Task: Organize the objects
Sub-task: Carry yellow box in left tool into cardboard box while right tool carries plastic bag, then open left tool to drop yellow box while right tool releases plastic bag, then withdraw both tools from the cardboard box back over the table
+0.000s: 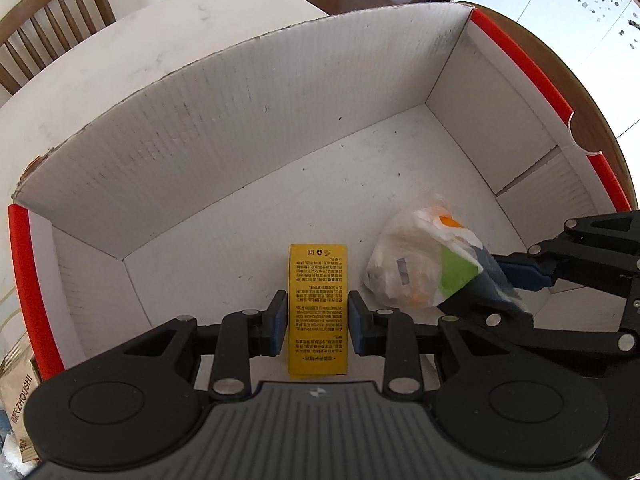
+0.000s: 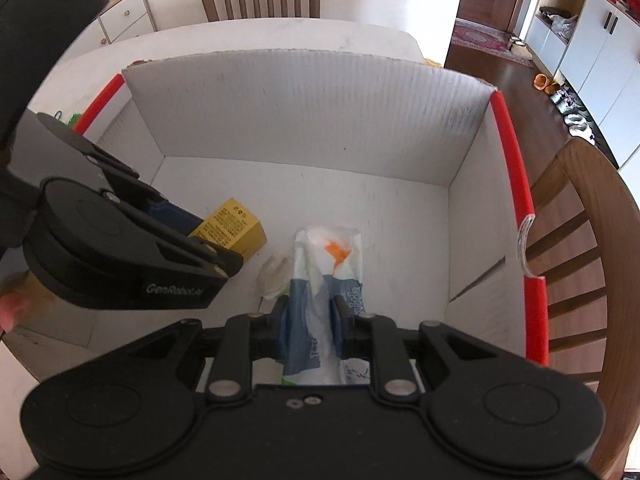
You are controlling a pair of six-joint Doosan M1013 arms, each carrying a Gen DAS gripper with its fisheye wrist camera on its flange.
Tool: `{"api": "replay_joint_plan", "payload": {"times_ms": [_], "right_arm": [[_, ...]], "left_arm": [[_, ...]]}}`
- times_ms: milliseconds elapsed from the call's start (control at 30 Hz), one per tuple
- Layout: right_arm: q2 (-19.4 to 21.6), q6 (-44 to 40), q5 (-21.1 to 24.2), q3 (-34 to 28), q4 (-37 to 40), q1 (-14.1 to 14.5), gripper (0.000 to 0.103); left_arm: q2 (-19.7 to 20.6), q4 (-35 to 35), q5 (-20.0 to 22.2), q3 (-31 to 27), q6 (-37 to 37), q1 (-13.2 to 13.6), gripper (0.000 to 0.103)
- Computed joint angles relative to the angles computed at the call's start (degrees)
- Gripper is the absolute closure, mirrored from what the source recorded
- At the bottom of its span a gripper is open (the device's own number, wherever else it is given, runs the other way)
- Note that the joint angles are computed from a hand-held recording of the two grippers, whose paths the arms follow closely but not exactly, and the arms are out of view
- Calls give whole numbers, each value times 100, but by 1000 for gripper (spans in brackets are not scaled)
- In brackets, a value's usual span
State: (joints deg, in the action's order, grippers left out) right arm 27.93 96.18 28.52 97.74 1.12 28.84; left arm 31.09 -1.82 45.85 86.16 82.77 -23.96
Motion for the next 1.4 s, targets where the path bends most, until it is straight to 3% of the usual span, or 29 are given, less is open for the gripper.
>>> {"api": "replay_joint_plan", "payload": {"times_ms": [200,633,1000,1400], "right_arm": [[8,-264,63,-51,350,-77,80],[-309,-519,-285,210,657,-127,72],[-813,-821,-907,604,1079,-135,60],[-1213,-795,-1552,972,1228,11,48]], "left_arm": [[-15,21,8,7,-147,5,73],[-396,99,-644,342,-235,-6,73],[-1114,384,-1712,1049,-471,-59,73],[-1872,1876,-2838,1894,-1917,-173,73]]}}
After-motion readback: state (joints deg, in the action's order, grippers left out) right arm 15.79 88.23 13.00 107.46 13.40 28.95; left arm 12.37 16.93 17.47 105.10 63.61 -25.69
